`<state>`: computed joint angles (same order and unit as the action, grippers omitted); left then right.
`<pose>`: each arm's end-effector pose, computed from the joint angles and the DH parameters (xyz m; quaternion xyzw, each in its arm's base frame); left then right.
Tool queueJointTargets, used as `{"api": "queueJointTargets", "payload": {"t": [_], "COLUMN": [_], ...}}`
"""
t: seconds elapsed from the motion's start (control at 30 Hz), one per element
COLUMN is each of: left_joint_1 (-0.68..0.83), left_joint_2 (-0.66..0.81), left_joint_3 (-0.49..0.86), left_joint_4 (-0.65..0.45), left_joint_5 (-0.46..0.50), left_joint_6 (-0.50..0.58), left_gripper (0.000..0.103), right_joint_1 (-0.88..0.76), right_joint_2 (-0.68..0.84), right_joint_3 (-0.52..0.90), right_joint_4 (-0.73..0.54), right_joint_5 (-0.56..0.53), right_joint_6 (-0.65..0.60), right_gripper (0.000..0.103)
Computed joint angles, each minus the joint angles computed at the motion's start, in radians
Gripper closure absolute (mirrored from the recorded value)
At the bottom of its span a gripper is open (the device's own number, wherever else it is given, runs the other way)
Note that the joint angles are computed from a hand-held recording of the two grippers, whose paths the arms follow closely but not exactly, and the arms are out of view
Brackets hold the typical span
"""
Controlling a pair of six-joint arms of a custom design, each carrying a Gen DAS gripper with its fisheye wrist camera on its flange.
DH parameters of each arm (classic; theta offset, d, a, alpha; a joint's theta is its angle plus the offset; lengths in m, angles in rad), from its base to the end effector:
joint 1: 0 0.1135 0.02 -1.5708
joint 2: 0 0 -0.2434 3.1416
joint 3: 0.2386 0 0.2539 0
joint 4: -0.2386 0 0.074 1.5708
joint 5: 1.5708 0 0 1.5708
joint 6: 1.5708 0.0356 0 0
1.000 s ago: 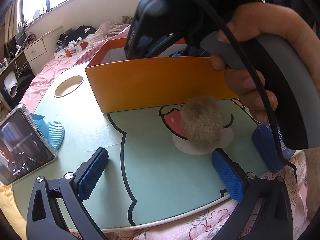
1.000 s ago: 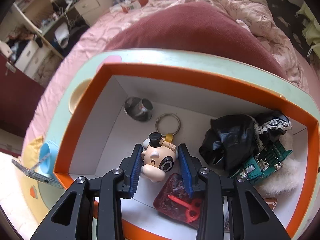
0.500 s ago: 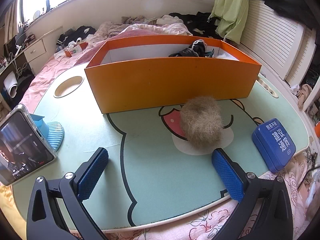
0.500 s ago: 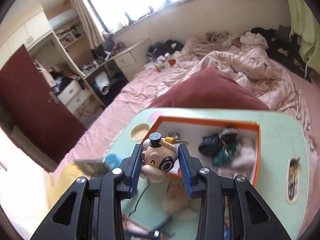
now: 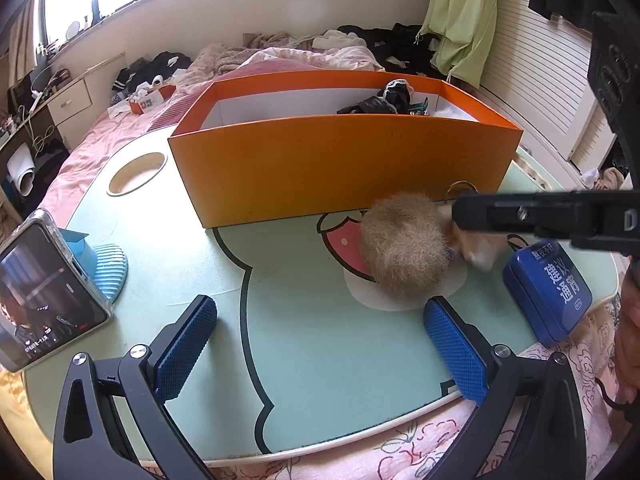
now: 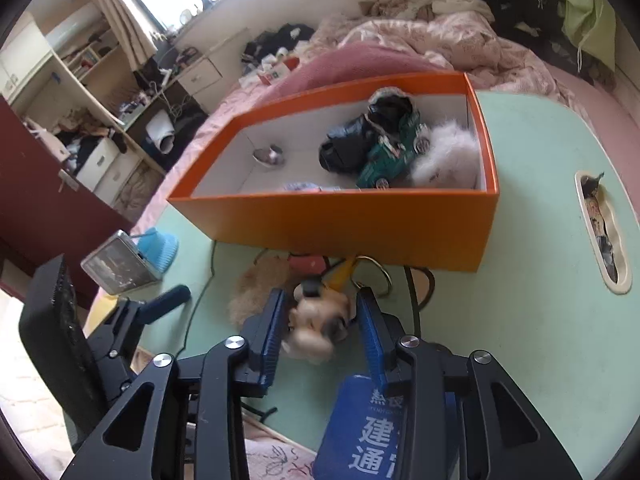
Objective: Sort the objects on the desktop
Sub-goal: 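Grasp the cartoon figure keychain with the right gripper and set it beside the pompom, then grasp the small metal cup in the box with the left gripper and place it on the table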
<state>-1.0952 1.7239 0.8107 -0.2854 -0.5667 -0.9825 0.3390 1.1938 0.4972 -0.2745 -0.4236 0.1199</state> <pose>0.1513 -0.2519 0.0986 0.0015 0.9450 -0.0138 0.3269 0.2009 0.0864 0.1397 -0.1638 0.9216 0.2613 0.2355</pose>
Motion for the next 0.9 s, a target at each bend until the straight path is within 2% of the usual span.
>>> {"api": "queueJointTargets", "payload": {"t": [0.03,0.1,0.2,0.3,0.37,0.43,0.5,0.53,0.57,0.6,0.67,0.7,0.73,0.83,0.9], "left_joint_1": [0.000,-0.002,-0.002,0.019,0.032,0.044,0.067,0.096,0.119,0.178,0.311,0.384,0.407,0.457,0.481], "left_joint_2": [-0.001,-0.001,-0.002,-0.019,-0.068,-0.131,-0.175,-0.191,-0.195,-0.197,-0.157,-0.082,-0.029,0.160,0.215], "left_joint_3": [-0.001,0.000,0.004,-0.001,-0.019,-0.006,0.059,0.092,0.117,0.155,0.240,0.323,0.375,0.544,0.571], "left_joint_4": [0.000,-0.002,-0.005,0.015,0.031,-0.003,-0.088,-0.115,-0.131,-0.146,-0.168,-0.204,-0.234,-0.340,-0.341], "left_joint_5": [0.000,0.000,0.004,0.041,0.064,0.048,-0.004,-0.011,-0.001,0.051,0.220,0.308,0.331,0.337,0.367], "left_joint_6": [0.000,-0.002,0.001,0.037,0.068,0.103,0.181,0.217,0.233,0.265,0.312,0.325,0.335,0.340,0.322], "left_gripper": [0.000,0.000,0.000,0.001,0.008,0.012,0.013,0.019,0.031,0.039,0.087,0.093,0.094,0.094,0.094], "right_joint_1": [-0.009,-0.038,-0.087,-0.132,-0.153,-0.159,-0.163,-0.169,-0.174,-0.178,-0.187,-0.192,-0.198,-0.218,-0.239], "right_joint_2": [-0.038,-0.104,-0.254,-0.304,-0.309,-0.326,-0.341,-0.343,-0.348,-0.353,-0.351,-0.346,-0.337,-0.323,-0.319], "right_joint_3": [-0.014,-0.043,-0.094,-0.100,-0.103,-0.113,-0.123,-0.126,-0.130,-0.135,-0.139,-0.138,-0.138,-0.139,-0.139], "right_joint_4": [0.008,0.035,0.018,-0.024,-0.040,-0.043,-0.043,-0.042,-0.041,-0.039,-0.035,-0.033,-0.029,-0.026,-0.032], "right_joint_5": [-0.012,-0.033,-0.053,-0.095,-0.117,-0.125,-0.140,-0.149,-0.159,-0.165,-0.176,-0.183,-0.191,-0.211,-0.228], "right_joint_6": [0.007,0.016,0.008,-0.002,-0.012,-0.010,-0.006,-0.008,-0.006,-0.007,-0.005,-0.005,-0.003,-0.009,-0.019], "right_gripper": [0.049,0.036,0.034,0.033,0.033,0.033,0.033,0.033,0.033,0.033,0.033,0.033,0.033,0.033,0.033]}}
